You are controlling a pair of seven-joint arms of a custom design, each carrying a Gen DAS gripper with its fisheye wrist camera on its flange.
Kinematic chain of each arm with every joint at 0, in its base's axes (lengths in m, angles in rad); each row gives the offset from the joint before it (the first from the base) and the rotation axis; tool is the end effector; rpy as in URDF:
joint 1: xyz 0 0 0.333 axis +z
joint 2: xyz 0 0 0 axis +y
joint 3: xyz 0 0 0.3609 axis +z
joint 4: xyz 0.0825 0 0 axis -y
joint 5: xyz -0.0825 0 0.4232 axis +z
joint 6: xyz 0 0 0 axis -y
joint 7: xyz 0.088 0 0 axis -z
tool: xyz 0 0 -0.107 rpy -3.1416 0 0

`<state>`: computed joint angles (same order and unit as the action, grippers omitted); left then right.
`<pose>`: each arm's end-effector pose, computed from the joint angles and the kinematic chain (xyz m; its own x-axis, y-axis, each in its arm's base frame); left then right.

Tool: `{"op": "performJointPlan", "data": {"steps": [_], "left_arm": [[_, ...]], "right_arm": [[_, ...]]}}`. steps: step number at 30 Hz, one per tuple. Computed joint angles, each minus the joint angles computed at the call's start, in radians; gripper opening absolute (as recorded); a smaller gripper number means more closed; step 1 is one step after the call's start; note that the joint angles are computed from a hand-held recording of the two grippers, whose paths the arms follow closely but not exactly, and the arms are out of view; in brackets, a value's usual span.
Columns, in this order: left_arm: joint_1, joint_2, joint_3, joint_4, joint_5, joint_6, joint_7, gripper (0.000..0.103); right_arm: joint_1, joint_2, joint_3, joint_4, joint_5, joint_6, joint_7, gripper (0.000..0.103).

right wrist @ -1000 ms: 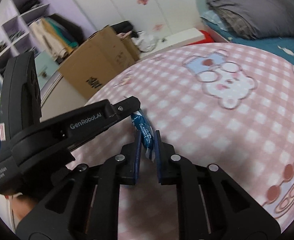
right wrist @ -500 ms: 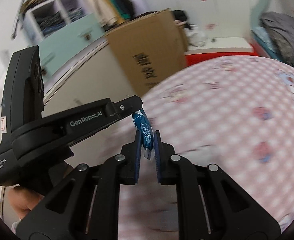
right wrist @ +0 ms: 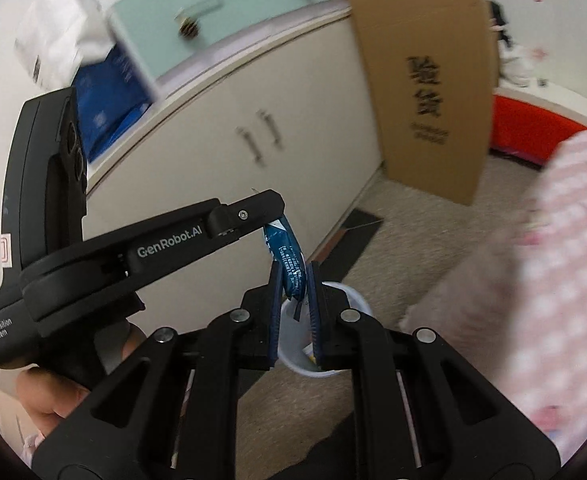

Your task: Collect trash

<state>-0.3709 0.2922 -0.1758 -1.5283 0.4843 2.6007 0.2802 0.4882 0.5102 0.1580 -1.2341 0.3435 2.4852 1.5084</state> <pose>0.6455 -0.3808 0.6171 0.2267 -0.8399 0.4932 -0.6508 -0.5073 -0.5649 0.6732 0.4599 0.5995 0.5369 -0.7608 -0.3645 -0.7410 -0.2188 -0.6348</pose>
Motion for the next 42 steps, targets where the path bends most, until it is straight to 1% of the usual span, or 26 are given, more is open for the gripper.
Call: {"op": "performJointPlan", "data": {"steps": [3, 5, 6, 10, 13, 15, 16, 17, 18, 19, 20, 23, 30, 32, 34, 39, 42], "left_arm": [[0.036, -0.068, 0.012, -0.126, -0.015, 0.034, -0.029, 0.012], [0.058, -0.089, 0.013, -0.178, -0.022, 0.050, -0.041, 0.012], [0.071, -0.100, 0.013, -0.209, -0.032, 0.063, -0.047, 0.012], [0.105, -0.102, 0.010, -0.264, -0.061, 0.087, -0.059, 0.012], [0.120, -0.090, 0.012, -0.283, -0.078, 0.094, -0.066, 0.012], [0.124, -0.077, 0.017, -0.284, -0.074, 0.093, -0.074, 0.015], [0.126, -0.068, 0.021, -0.281, -0.071, 0.078, -0.078, 0.020], [0.133, -0.056, 0.018, -0.273, -0.088, 0.048, -0.059, 0.029], [0.141, -0.045, 0.012, -0.267, -0.110, 0.018, -0.038, 0.054], [0.140, -0.042, 0.016, -0.266, -0.111, -0.002, -0.040, 0.064], [0.132, -0.043, 0.026, -0.272, -0.088, -0.023, -0.060, 0.064], [0.128, -0.048, 0.028, -0.283, -0.051, -0.056, -0.054, 0.064], [0.106, -0.071, 0.018, -0.273, 0.009, -0.118, -0.054, 0.065], [0.097, -0.088, 0.013, -0.271, 0.029, -0.129, -0.066, 0.065], [0.091, -0.109, 0.008, -0.275, 0.051, -0.136, -0.081, 0.068], [0.062, -0.158, -0.014, -0.250, 0.135, -0.218, -0.106, 0.069], [0.047, -0.196, -0.033, -0.246, 0.185, -0.255, -0.117, 0.070]], "right_arm": [[0.029, 0.068, 0.003, 0.084, -0.018, -0.043, 0.016, 0.013], [0.046, 0.127, 0.004, 0.155, -0.028, -0.083, 0.026, 0.013], [0.052, 0.139, 0.003, 0.168, -0.031, -0.090, 0.029, 0.013], [0.069, 0.236, 0.004, 0.282, -0.037, -0.149, 0.037, 0.013], [0.078, 0.298, 0.005, 0.352, -0.034, -0.166, 0.036, 0.015], [0.097, 0.339, -0.025, 0.400, -0.060, -0.191, 0.086, 0.041], [0.101, 0.337, -0.036, 0.386, -0.069, -0.175, 0.105, 0.065], [0.107, 0.345, -0.047, 0.391, -0.083, -0.176, 0.125, 0.065], [0.108, 0.353, -0.051, 0.398, -0.093, -0.185, 0.139, 0.065], [0.104, 0.359, -0.049, 0.399, -0.094, -0.192, 0.146, 0.065], [0.100, 0.357, -0.047, 0.391, -0.097, -0.194, 0.149, 0.065], [0.100, 0.336, -0.058, 0.346, -0.121, -0.177, 0.157, 0.065], [0.098, 0.220, -0.073, 0.179, -0.169, -0.086, 0.167, 0.065], [0.094, 0.171, -0.073, 0.115, -0.176, -0.045, 0.170, 0.065], [0.093, 0.111, -0.078, 0.042, -0.189, 0.001, 0.173, 0.065], [0.091, -0.027, -0.089, -0.116, -0.231, 0.115, 0.196, 0.067], [0.088, -0.132, -0.100, -0.229, -0.263, 0.195, 0.229, 0.069]]}}
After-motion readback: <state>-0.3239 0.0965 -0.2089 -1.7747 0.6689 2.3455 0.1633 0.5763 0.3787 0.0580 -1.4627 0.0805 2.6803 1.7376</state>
